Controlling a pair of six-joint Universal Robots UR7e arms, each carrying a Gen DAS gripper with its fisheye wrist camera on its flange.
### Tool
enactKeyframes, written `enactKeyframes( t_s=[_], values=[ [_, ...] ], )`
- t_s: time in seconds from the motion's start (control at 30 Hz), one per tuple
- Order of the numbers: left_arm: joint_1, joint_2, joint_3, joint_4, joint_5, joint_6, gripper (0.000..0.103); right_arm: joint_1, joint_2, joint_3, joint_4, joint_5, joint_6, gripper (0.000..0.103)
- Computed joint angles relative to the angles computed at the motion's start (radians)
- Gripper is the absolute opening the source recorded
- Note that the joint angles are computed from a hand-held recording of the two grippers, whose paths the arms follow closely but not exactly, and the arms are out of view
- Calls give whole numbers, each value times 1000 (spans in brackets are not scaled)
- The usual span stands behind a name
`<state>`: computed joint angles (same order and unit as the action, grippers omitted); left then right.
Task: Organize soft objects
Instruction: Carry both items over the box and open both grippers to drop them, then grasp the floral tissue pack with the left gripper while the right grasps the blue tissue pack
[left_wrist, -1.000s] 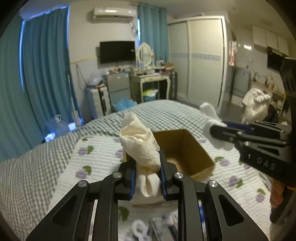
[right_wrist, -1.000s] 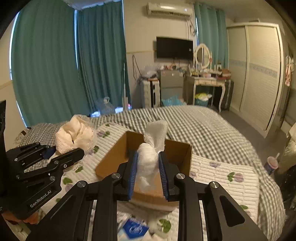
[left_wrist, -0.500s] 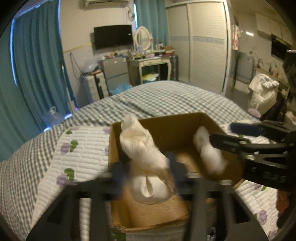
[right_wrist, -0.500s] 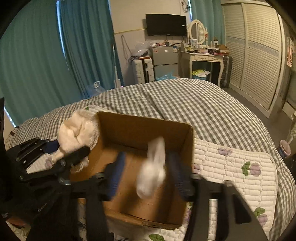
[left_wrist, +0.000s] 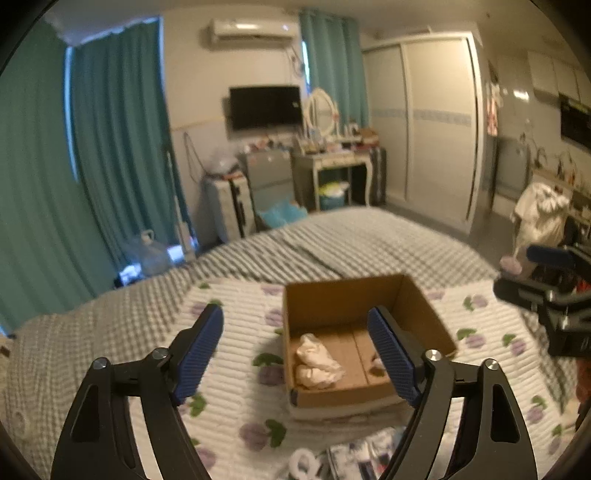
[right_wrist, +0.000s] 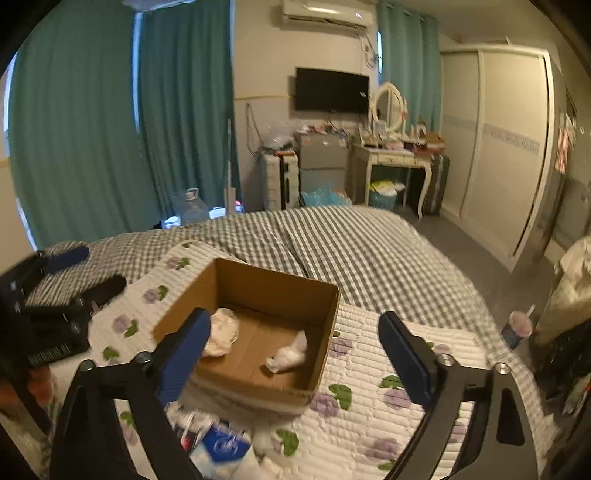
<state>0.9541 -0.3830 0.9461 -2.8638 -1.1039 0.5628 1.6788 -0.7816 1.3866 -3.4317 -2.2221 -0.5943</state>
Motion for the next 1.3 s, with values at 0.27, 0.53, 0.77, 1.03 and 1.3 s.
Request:
enactKeyframes(
  t_s=[0.27, 0.53, 0.77, 1.03, 1.3],
  values=[
    [-28, -196, 314, -167, 35, -22, 92, 61, -58, 206, -74, -51, -40, 103],
    [10, -218, 433, -167, 79, -131, 92, -15, -34, 304, 1, -2, 61, 103],
    [45, -160, 422, -144, 121, -158, 92, -77, 46, 238, 85, 49, 88, 103],
    [75, -102, 366, -95, 130, -161, 92, -133, 94, 160, 167, 137, 153, 102],
    [70, -85, 346, -75, 123, -133, 91, -143, 96, 148, 198, 192, 164, 70]
  ],
)
